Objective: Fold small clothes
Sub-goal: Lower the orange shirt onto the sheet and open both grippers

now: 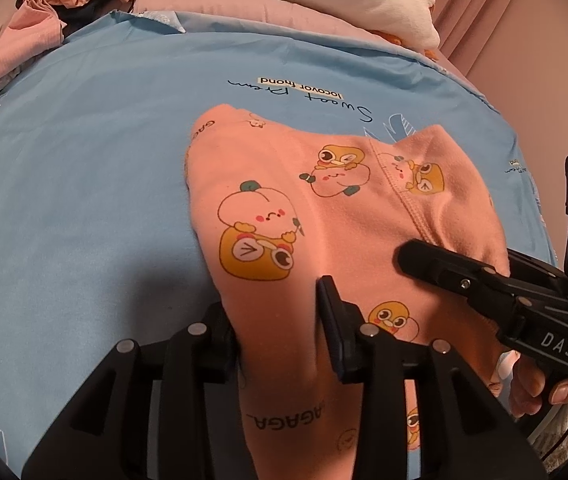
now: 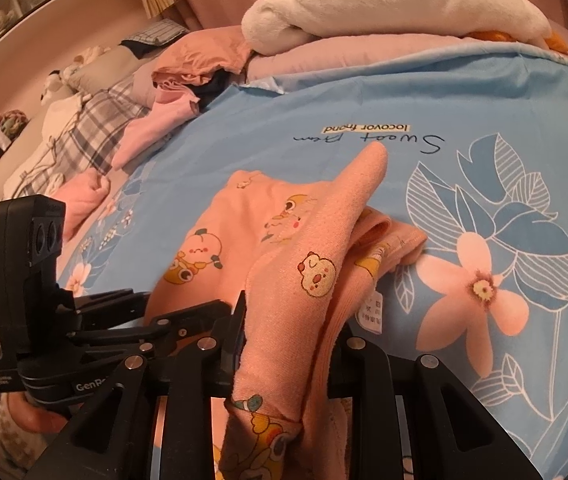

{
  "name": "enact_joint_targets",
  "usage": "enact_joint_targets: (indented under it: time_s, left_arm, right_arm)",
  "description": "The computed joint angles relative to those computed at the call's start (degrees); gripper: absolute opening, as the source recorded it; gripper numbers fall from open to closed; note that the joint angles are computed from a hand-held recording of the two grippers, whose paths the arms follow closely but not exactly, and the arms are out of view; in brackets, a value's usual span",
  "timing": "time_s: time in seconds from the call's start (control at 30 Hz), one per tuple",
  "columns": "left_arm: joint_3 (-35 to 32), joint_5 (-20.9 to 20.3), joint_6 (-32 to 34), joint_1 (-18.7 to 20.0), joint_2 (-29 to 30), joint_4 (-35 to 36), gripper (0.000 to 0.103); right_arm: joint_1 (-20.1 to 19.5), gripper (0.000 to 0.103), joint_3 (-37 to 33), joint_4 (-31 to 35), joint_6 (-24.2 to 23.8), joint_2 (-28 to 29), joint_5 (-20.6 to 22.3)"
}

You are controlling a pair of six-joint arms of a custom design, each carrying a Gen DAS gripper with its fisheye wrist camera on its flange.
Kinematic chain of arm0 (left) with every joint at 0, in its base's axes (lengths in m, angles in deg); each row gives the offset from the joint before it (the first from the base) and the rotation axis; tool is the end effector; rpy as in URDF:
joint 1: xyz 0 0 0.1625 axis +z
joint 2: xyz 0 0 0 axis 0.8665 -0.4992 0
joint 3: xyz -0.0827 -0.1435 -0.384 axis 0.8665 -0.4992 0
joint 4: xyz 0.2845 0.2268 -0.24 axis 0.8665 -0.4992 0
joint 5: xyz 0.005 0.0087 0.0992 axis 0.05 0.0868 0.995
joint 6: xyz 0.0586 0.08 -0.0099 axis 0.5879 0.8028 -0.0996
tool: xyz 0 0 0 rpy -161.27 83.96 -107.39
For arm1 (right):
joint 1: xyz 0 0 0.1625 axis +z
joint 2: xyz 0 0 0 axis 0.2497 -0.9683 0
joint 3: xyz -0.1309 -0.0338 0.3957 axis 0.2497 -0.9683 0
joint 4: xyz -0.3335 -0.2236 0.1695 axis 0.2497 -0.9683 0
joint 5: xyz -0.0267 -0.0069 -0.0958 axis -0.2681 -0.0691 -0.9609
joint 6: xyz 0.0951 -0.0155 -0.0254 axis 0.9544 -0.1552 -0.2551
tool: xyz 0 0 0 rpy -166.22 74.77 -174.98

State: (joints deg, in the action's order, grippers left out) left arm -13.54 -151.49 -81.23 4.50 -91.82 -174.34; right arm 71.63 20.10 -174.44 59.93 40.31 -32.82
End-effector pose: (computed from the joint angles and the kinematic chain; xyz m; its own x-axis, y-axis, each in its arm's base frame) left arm -0.1980 -0.8142 0.0151 -0.8179 0.4168 -0.3967 0.5246 0.8233 -0.2168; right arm 0.0590 -0.8390 0.1202 -0.8897 -0.1928 0.4138 -0.4023 0.7595 -0.5112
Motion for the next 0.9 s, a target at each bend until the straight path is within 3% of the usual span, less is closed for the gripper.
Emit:
enact_joint_targets:
  time_s: [0.33, 0.9]
  left_arm:
    - [-0.2, 2.1, -0.6, 0.0, 0.2, -0.6, 0.058]
    - [-0.5, 4.3, -1.0, -0.1, 0.3, -0.4, 0.076]
  right_arm:
    - [-0.6, 0.031, -0.8, 1.9, 2.5, -0.2, -1.3]
    - [-1.8, 0.042, -0.4, 2.5, 6.1, -1.3, -0.8]
